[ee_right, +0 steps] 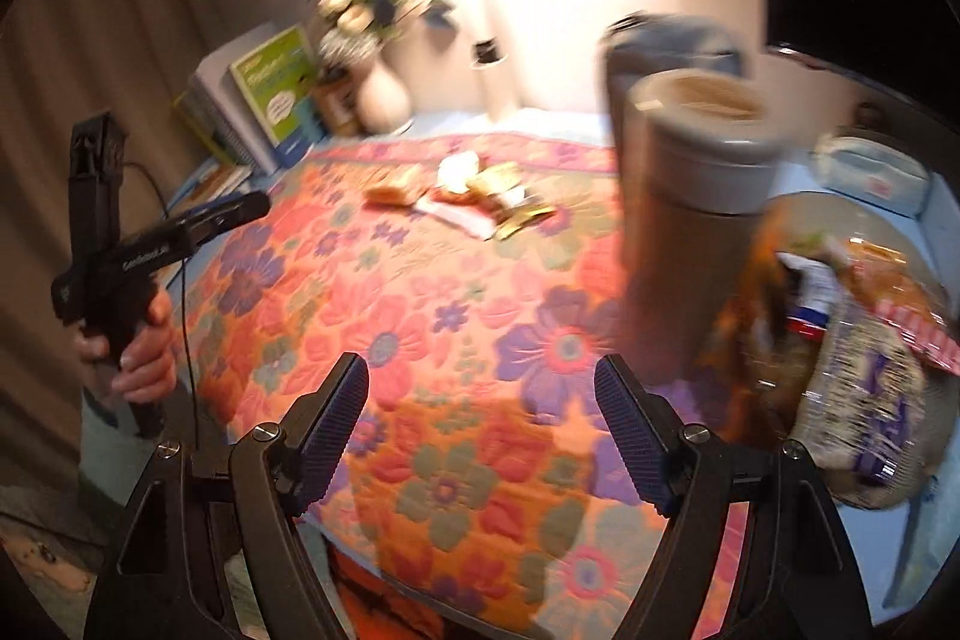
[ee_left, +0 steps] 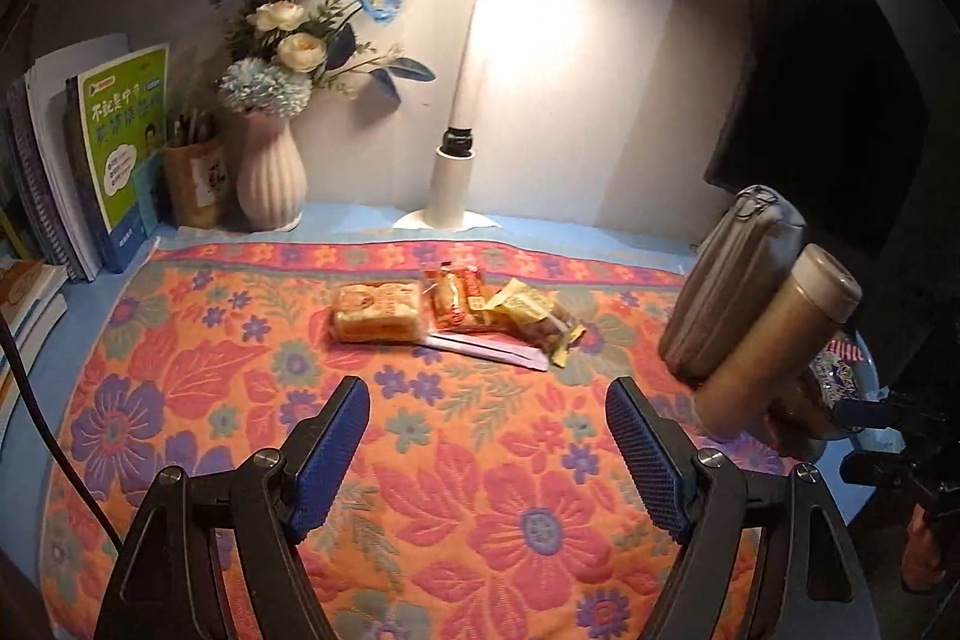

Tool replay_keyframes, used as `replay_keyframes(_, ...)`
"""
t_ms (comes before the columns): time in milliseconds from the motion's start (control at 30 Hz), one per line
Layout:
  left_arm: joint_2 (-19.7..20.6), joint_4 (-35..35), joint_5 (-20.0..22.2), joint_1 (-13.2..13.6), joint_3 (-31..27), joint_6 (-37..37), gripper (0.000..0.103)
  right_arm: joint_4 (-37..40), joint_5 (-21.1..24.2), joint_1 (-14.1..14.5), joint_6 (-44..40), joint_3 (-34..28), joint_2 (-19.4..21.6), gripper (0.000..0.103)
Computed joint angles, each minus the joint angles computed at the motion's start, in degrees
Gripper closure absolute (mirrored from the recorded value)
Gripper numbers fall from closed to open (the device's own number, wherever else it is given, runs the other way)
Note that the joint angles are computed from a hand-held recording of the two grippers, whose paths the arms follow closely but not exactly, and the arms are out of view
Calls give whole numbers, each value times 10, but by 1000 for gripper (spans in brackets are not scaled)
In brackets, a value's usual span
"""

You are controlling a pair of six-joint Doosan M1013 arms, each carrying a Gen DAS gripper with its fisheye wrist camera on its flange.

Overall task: Organize snacks
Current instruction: 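Move both tools back from the bowl toward the snacks, then grasp the bread loaf bag with the left gripper while the right grasps the yellow cookie bag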

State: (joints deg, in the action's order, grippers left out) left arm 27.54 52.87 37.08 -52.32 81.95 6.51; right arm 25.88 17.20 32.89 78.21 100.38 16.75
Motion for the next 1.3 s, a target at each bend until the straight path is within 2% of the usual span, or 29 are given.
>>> replay_keyframes(133, -1, -20, -13, 18, 14, 16, 24, -39, 36, 13, 29, -51, 41, 25)
replay_keyframes(267, 5, -43, -14, 33, 14, 50, 24, -22, 65, 11, 32, -94, 76, 25)
replay_keyframes(400, 19, -96, -27, 57, -2, 99, 24, -65, 73, 10, 96, -142, 113, 25)
replay_keyframes(467, 31, -134, -41, 72, -17, 118, 24, -120, 68, 12, 152, -167, 132, 25)
replay_keyframes(567, 55, -173, -33, 87, -53, 138, 23, -266, 72, 19, 286, -210, 163, 25)
replay_keyframes(600, 65, -179, -26, 90, -68, 142, 16, -301, 75, 20, 315, -222, 172, 25)
replay_keyframes(633, 73, -183, -21, 93, -80, 146, 8, -332, 81, 21, 342, -237, 182, 25)
replay_keyframes(667, 82, -184, -18, 96, -92, 148, 6, -352, 88, 22, 359, -250, 192, 25)
replay_keyframes(833, 123, -195, 15, 100, -146, 182, 6, -493, 121, 28, 445, -301, 231, 25)
replay_keyframes(1067, 157, -188, 52, 98, -181, 201, 6, -494, 85, 18, 424, -301, 246, 25)
replay_keyframes(1167, 161, -195, 55, 101, -181, 201, 7, -421, 81, 9, 371, -300, 250, 25)
replay_keyframes(1300, 162, -229, 42, 109, -177, 205, 20, -361, 72, 1, 333, -294, 246, 25)
